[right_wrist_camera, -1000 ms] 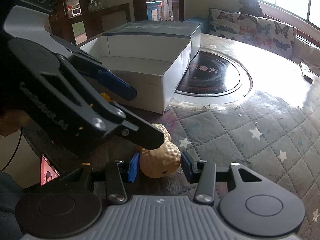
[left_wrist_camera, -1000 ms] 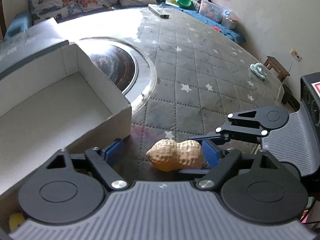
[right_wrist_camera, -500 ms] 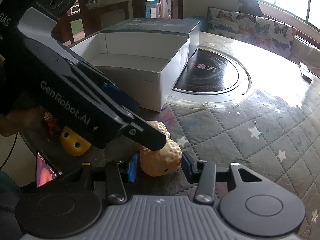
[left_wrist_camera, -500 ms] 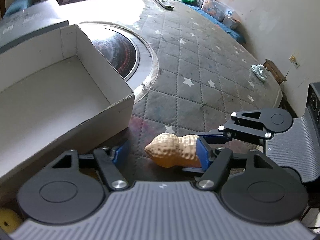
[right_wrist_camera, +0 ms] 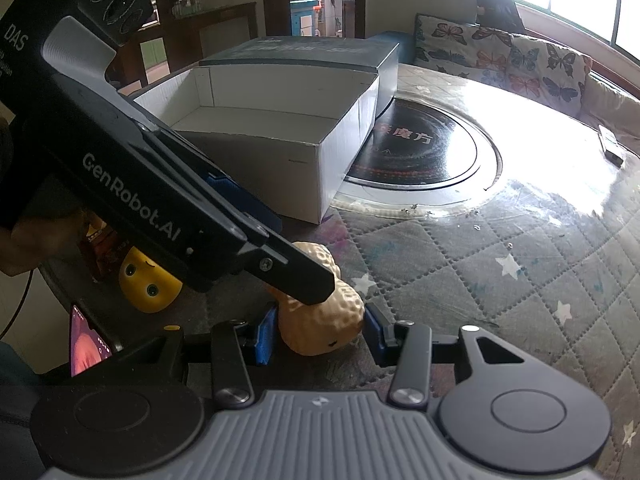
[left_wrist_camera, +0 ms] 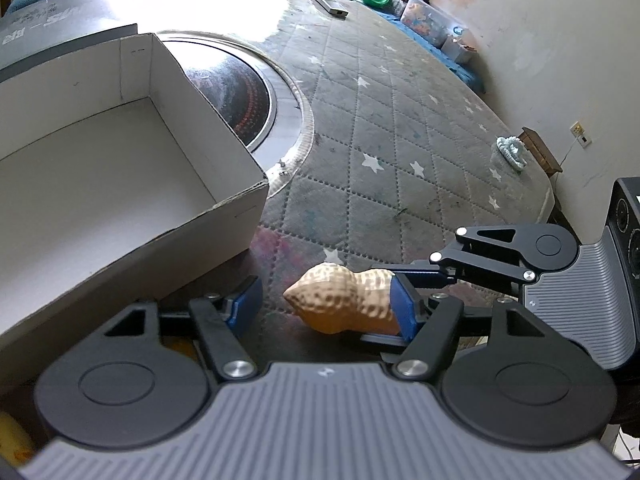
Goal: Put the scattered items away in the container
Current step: 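Close the left gripper on the peanut-shaped toy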
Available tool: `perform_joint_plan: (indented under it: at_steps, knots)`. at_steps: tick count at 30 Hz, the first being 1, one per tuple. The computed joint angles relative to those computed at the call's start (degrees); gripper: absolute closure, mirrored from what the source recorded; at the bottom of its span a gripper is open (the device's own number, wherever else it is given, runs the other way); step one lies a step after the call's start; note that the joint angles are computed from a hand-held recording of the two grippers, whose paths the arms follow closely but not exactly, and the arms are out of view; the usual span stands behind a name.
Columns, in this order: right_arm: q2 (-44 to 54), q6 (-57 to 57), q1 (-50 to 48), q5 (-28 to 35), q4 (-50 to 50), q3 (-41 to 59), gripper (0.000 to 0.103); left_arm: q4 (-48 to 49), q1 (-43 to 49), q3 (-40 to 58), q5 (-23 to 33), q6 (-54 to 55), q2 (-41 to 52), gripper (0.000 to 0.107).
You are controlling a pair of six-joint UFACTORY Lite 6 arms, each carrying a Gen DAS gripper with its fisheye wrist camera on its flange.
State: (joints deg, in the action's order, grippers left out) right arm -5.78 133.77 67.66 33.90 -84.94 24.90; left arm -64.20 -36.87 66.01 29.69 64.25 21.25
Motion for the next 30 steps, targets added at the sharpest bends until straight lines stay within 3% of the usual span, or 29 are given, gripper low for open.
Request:
perform_joint_plan:
  at_steps: [14, 30]
  knots:
    - [0.85, 0.63, -0.33, -0.17, -1.04, 0.59, 0.058, -1.6, 0.52, -1.12, 1.31, 2.19, -1.01, 0.046]
    - [1.6, 0.28, 1.13, 0.58, -1.04, 0.9, 0.058, -3.95, 1.56, -0.9, 2.64, 5.02, 0.28, 0.046]
